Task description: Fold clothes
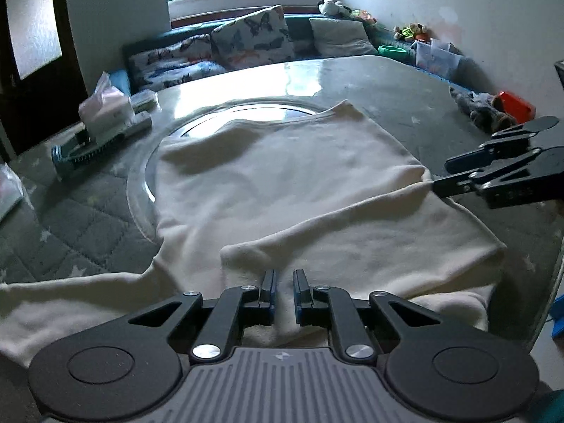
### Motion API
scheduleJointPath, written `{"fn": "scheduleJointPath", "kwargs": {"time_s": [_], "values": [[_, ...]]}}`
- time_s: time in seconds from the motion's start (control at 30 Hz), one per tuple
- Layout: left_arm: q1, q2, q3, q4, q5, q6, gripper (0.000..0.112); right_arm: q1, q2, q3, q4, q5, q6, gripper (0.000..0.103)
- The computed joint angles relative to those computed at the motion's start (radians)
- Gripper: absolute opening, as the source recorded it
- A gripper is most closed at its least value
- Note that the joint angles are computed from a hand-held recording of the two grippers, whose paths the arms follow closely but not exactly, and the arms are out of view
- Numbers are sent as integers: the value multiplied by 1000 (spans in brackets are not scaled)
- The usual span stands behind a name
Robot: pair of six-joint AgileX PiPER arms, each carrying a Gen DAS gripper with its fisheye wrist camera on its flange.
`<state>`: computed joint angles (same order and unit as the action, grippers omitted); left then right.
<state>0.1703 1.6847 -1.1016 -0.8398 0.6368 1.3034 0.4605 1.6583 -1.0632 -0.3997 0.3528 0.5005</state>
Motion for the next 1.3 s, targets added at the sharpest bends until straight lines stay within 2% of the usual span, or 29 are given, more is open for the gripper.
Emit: {"fn": "scheduleJointPath", "kwargs": {"time_s": [0.1,0.17,0.27,0.3,0.4,0.53,0.67,0.77,0.83,0.93,0.97,1.13,1.3], "values": [[-1,20,-58,5,-1,-31,12,-29,7,-47,109,13,-128,38],[-19,49,-109,42,-29,-94,15,-51,34,-95,153,22,-181,38],[-63,135,-228,187,-98,-281,15,-92,99,-184,249,43,-261,37],[-73,163,-267,237,-107,-342,18,-104,122,-214,269,53,-277,33],[-104,270,-412,393,-137,-533,30,-127,197,-310,272,82,-284,31],[-127,410,-616,537,-116,-711,33,-159,289,-428,319,120,-321,30],[-136,520,-783,612,-65,-815,37,-174,362,-517,309,147,-305,29],[-137,561,-840,622,-42,-828,35,-184,396,-555,331,157,-323,28],[-135,571,-847,599,-40,-790,17,-186,408,-567,347,158,-342,28],[-146,568,-826,640,-81,-802,6,-183,422,-583,348,164,-346,28],[-148,570,-828,656,-86,-821,5,-182,426,-588,347,166,-347,28],[-157,576,-833,762,-122,-932,2,-170,450,-622,306,180,-333,14],[-170,595,-857,891,-120,-1060,2,-159,486,-679,259,200,-307,13]]}}
